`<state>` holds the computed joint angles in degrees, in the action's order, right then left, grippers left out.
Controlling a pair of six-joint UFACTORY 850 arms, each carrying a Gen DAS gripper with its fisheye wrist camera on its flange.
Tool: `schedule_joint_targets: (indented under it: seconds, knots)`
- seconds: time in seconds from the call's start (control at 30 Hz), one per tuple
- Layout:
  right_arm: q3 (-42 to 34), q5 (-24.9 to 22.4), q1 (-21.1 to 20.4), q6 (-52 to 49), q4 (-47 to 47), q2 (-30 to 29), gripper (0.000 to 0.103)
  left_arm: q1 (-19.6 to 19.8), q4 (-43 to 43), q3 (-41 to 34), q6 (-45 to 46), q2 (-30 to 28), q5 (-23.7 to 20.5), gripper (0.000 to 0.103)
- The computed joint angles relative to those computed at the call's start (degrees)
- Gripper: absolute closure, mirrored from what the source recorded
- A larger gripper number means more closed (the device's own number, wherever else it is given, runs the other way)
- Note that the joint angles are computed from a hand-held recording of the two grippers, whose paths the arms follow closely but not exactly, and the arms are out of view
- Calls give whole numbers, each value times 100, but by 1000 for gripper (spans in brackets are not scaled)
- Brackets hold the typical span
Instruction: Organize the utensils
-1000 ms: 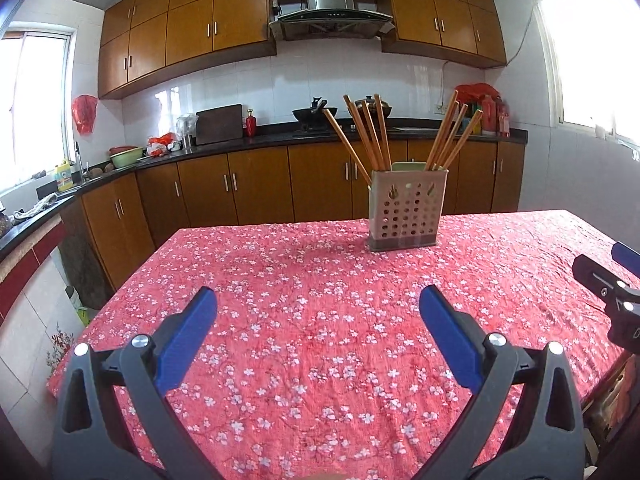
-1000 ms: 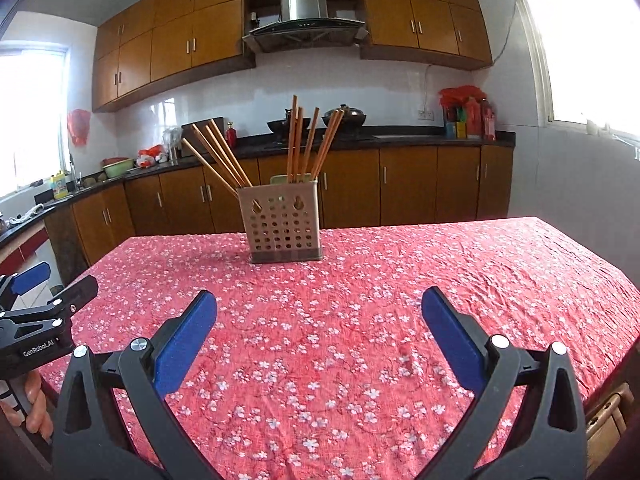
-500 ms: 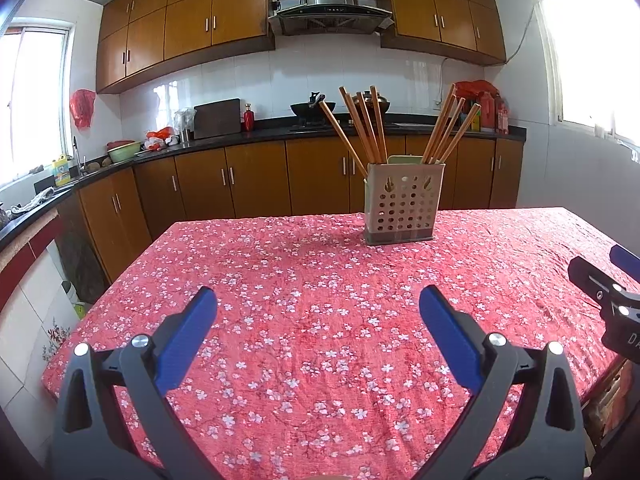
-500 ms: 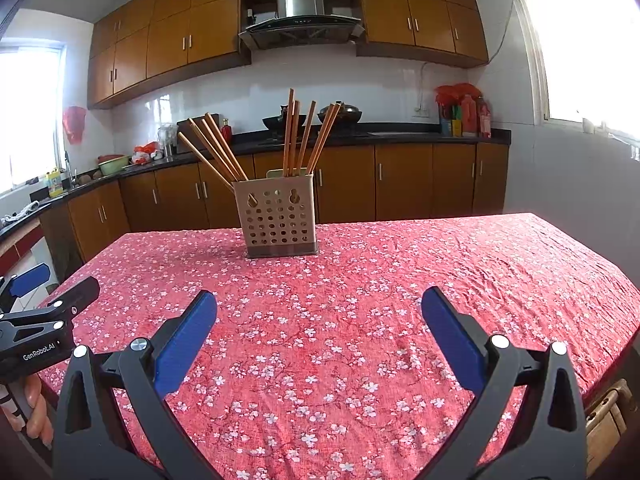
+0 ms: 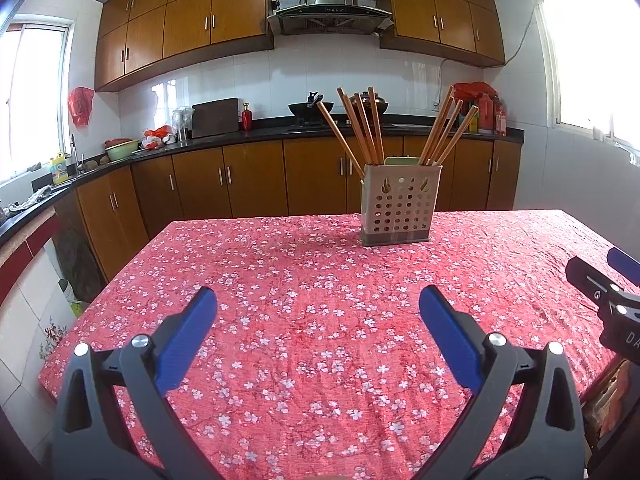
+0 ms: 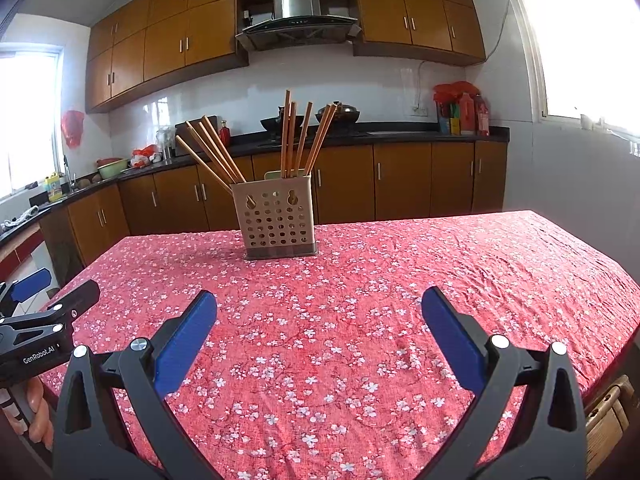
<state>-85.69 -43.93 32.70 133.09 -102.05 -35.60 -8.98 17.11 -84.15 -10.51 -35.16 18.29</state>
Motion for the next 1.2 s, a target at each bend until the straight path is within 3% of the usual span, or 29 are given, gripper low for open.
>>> schedule_joint_targets:
  seconds: [1.2]
  knots:
    - [-83, 26, 10, 39, 67, -67, 2, 3, 318, -96, -306, -69, -61, 4]
